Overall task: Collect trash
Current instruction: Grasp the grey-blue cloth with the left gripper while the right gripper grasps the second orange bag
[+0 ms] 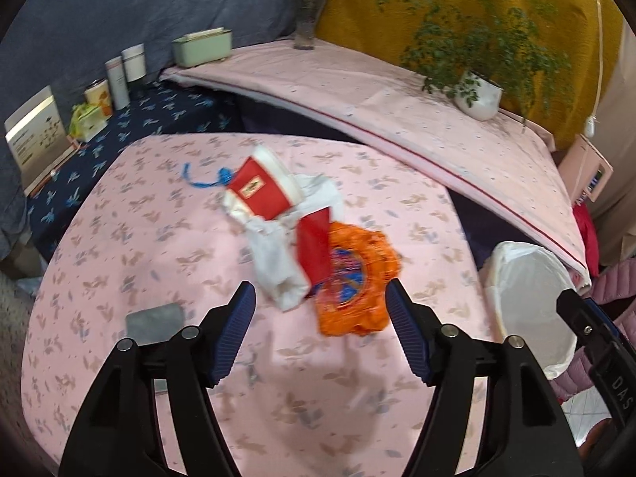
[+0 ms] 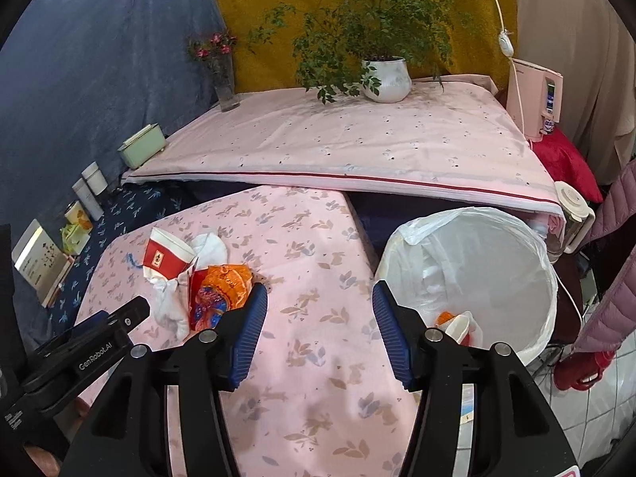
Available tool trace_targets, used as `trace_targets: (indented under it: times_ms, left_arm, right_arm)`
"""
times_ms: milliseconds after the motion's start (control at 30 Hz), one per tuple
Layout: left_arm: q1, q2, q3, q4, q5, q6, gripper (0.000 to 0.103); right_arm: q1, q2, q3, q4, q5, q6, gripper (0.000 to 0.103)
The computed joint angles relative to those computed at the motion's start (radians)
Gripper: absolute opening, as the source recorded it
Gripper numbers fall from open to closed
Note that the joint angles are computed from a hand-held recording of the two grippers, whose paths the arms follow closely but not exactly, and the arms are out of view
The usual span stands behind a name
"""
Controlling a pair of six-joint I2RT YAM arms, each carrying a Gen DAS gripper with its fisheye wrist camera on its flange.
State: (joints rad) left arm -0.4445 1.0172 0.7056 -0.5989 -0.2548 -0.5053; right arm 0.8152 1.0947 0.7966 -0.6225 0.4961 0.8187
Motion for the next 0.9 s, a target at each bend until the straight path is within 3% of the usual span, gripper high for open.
trace_targets:
  times_ms: [267, 467, 700, 900]
  left_arm:
    - [0.268, -0.099, -0.111, -0.009, 0.100, 0.125, 0.071]
    - [0.490, -0.121, -0.201, 0.018, 0.220, 0.249, 0.083]
    - [0.716, -0.033, -0.284, 0.079, 0.343, 0.369, 0.084]
    - [0.783, 0.073, -0.304, 0.142, 0.367, 0.404, 0.084]
  right_arm:
    - [0.089, 0.160, 0.061, 0.061, -0.006, 0.036, 0.054]
    - [0.116, 0.272, 0.081, 0.119, -0.030, 0.049, 0.054]
    - [0.110, 0.395, 0.089, 0.197, -0.079, 0.065, 0.055]
    - [0.074, 0.494, 0.110, 0.261, -0.133, 0.056, 0.055]
